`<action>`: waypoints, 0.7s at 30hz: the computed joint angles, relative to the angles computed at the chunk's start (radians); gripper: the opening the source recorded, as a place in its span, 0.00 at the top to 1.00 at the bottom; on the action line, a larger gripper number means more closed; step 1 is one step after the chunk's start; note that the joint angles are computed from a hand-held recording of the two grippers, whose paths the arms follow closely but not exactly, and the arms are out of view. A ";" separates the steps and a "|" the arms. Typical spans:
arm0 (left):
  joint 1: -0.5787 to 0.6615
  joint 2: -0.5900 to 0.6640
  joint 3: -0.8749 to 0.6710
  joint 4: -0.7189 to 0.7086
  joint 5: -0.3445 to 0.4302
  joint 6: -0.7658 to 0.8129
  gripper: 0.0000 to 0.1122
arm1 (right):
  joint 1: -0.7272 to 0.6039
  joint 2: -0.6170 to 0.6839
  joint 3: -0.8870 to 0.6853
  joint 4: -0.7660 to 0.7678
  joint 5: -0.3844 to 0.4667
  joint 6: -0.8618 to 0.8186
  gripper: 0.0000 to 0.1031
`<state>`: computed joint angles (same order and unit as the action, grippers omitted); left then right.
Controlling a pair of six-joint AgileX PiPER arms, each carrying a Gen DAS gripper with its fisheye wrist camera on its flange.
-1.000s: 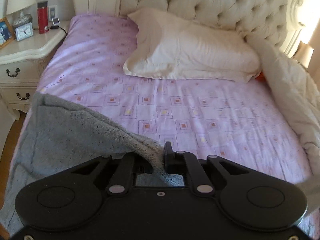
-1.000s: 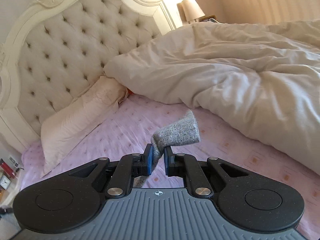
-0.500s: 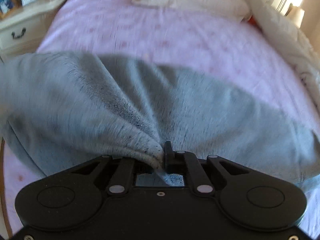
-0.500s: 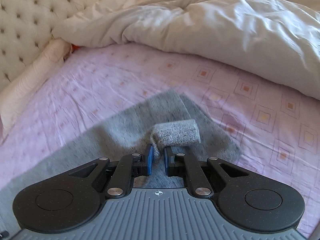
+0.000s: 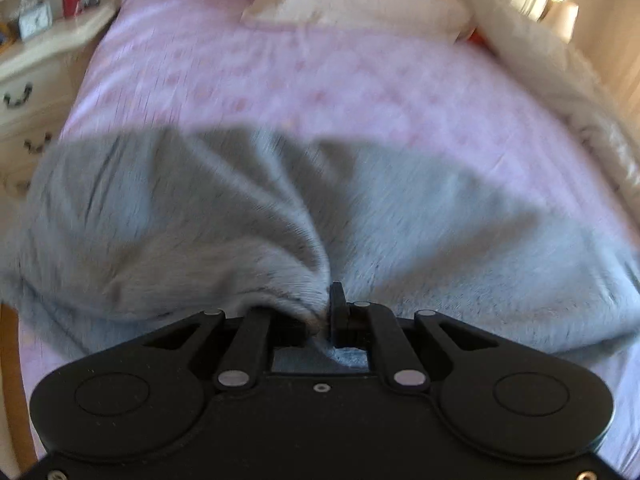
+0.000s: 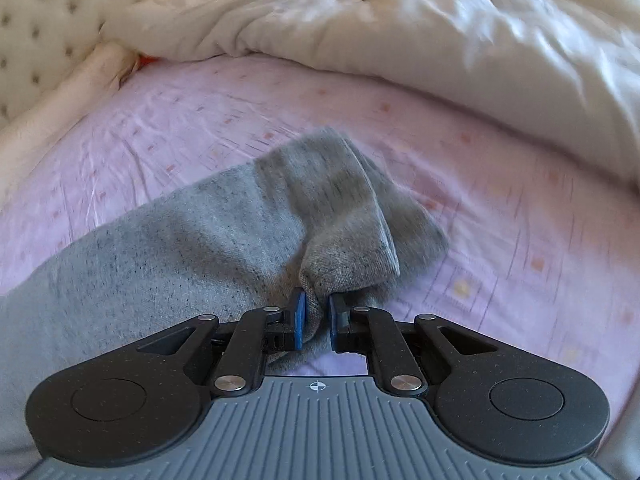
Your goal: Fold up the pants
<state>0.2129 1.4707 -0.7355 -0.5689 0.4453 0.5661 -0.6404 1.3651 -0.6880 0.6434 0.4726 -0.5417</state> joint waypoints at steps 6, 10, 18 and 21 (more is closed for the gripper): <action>-0.014 0.044 0.021 -0.009 -0.049 0.002 0.90 | -0.137 0.051 -0.058 0.197 0.090 -0.178 0.70; -0.005 0.057 0.002 -0.010 -0.026 -0.014 0.90 | -0.181 0.094 -0.063 0.282 0.087 -0.179 0.70; 0.021 0.056 0.005 -0.058 -0.015 0.045 0.91 | -0.081 0.035 -0.069 0.237 -0.033 -0.153 0.95; 0.016 -0.009 0.017 -0.100 -0.032 0.088 0.93 | -0.052 -0.061 -0.068 0.232 -0.085 -0.215 0.95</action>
<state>0.2289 1.4618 -0.7186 -0.6689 0.4134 0.6540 -0.6926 1.3038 -0.7559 0.8756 0.3879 -0.7570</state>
